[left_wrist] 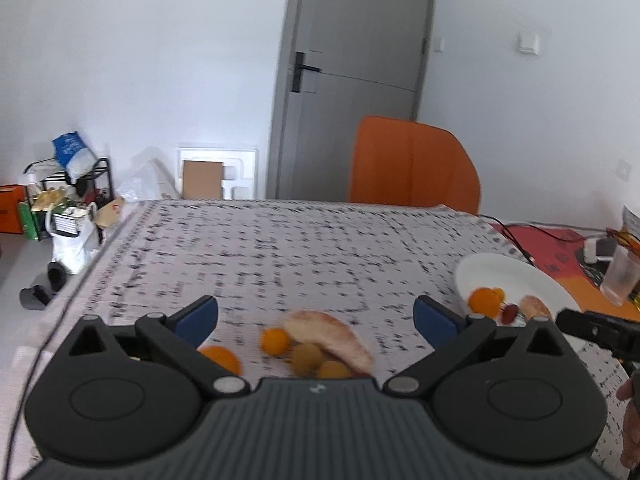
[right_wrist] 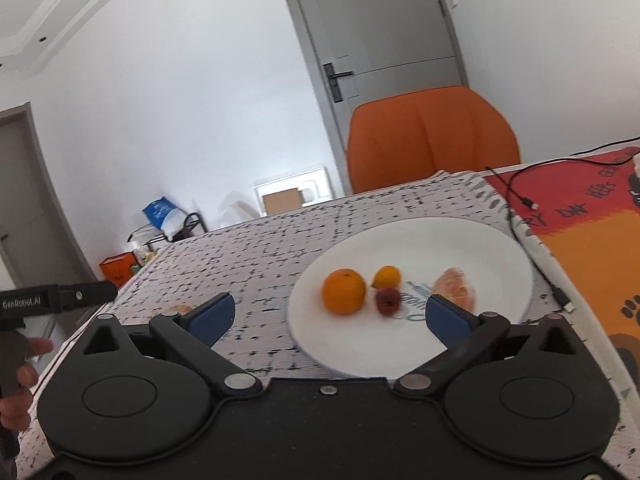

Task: Organize fruits
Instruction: 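Move both tools back toward the remaining fruit cluster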

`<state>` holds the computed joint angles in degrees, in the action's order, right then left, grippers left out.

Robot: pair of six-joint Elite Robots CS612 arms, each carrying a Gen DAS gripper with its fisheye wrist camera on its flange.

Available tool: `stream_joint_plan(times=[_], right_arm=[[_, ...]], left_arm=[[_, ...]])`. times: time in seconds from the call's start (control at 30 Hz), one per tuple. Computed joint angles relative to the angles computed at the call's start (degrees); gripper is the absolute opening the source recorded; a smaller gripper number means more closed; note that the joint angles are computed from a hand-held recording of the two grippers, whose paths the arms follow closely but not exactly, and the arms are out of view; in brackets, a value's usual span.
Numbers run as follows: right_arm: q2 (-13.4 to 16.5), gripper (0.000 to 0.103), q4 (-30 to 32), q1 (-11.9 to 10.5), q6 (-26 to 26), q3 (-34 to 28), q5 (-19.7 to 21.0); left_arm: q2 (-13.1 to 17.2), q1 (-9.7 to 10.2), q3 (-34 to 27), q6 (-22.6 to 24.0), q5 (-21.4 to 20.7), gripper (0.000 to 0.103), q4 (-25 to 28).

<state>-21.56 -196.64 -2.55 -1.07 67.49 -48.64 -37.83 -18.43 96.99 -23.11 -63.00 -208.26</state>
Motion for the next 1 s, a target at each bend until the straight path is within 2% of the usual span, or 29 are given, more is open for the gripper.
stream_joint_plan(times=[0.17, 0.37, 0.87, 1.0], right_arm=[[-0.30, 0.103, 1.25, 0.39, -1.28, 0.19, 2.37], [-0.56, 0.103, 2.95, 1.04, -2.88, 0.36, 3.54], [-1.34, 0.103, 6.51, 2.56, -7.84, 0.94, 5.15], [-1.45, 0.103, 7.39, 3.03, -9.28, 0.96, 5.51]], left_arm=[[-0.86, 0.59, 1.73, -1.01, 2.85, 0.100, -1.24], [-1.30, 1.29, 2.97, -2.70, 3.64, 0.099, -1.64], [-1.04, 2.34, 4.87, -4.90, 3.78, 0.098, -3.86], [-0.78, 2.74, 4.88, -6.13, 2.72, 0.093, -3.60]])
